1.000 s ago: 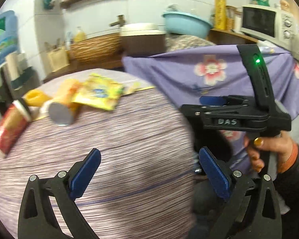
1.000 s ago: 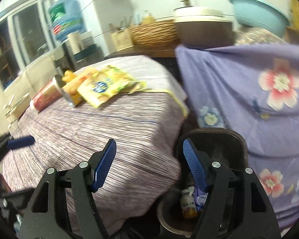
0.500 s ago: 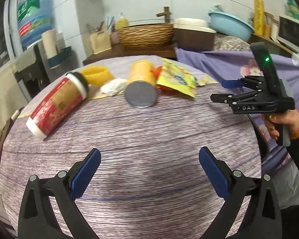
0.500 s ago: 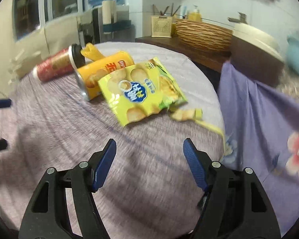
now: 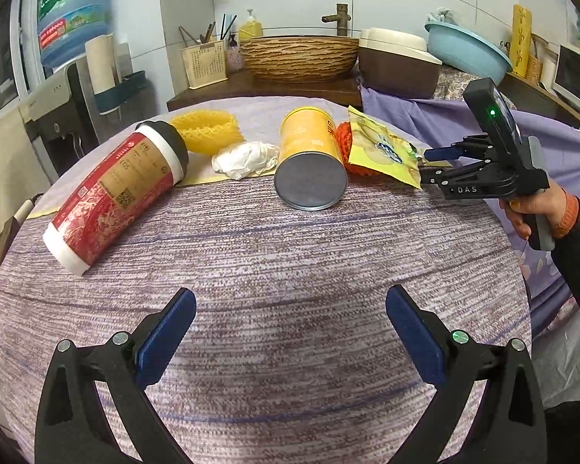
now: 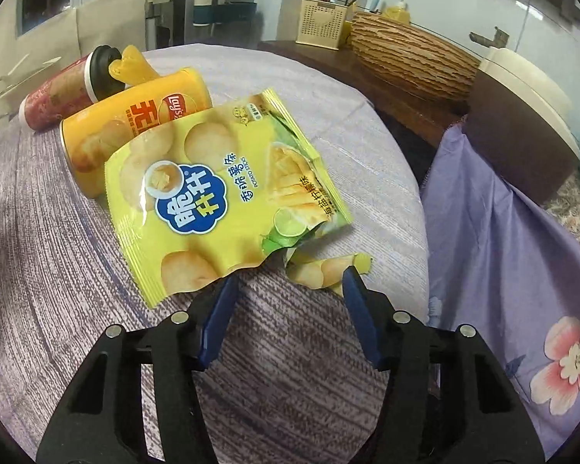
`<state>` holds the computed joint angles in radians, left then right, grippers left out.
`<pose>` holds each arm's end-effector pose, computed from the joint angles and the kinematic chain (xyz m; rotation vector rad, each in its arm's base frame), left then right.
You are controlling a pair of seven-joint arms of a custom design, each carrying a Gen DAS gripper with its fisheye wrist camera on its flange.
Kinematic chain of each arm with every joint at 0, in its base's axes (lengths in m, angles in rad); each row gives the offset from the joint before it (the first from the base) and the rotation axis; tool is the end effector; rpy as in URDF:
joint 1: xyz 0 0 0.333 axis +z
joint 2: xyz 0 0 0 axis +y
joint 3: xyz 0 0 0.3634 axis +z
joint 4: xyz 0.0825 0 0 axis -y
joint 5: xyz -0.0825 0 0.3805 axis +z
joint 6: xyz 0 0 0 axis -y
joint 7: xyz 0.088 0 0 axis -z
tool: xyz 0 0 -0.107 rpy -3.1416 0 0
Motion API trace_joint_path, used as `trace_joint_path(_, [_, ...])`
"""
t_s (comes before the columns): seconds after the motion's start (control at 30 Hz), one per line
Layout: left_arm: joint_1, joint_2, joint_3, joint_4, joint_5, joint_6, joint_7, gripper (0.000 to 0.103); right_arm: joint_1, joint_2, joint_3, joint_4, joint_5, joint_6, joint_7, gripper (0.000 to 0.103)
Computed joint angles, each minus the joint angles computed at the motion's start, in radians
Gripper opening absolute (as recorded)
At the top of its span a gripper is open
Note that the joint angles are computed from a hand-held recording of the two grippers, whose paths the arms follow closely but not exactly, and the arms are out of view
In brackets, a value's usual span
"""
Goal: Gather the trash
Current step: 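Move the right tool to the yellow chip bag and grasp it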
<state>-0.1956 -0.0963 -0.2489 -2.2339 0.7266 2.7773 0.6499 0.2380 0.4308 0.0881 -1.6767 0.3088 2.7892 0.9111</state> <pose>0.4747 -0.2629 0.5229 -1.6521 1.8890 -0.7128 0.6997 0.2102 0.4761 -2.2805 1.0445 -0.5406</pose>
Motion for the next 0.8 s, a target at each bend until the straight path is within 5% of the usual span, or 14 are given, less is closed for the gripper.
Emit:
trace_joint_path(0.2, [-0.001,0.027,0.014,0.018,-0.041,0.028,0.045,0.098,-0.038,0.014,0.041,0.040,0.044,-0.063,-0.085,0.046])
trace_joint_path(0.3, [-0.001,0.044,0.014,0.037,-0.039,0.023,0.040,0.098,-0.056,0.027,0.057,0.074,0.095,-0.130,-0.115,0.015])
trace_joint_path(0.4, [-0.006,0.060,0.014,0.057,-0.033,0.016,0.037,0.098,-0.053,0.025,0.058,0.069,0.132,-0.126,-0.133,0.005])
trace_joint_path(0.8, [-0.042,0.152,0.029,0.199,0.066,-0.066,0.021,0.098,-0.123,-0.131,0.112,-0.111,0.462,-0.063,-0.290,0.001])
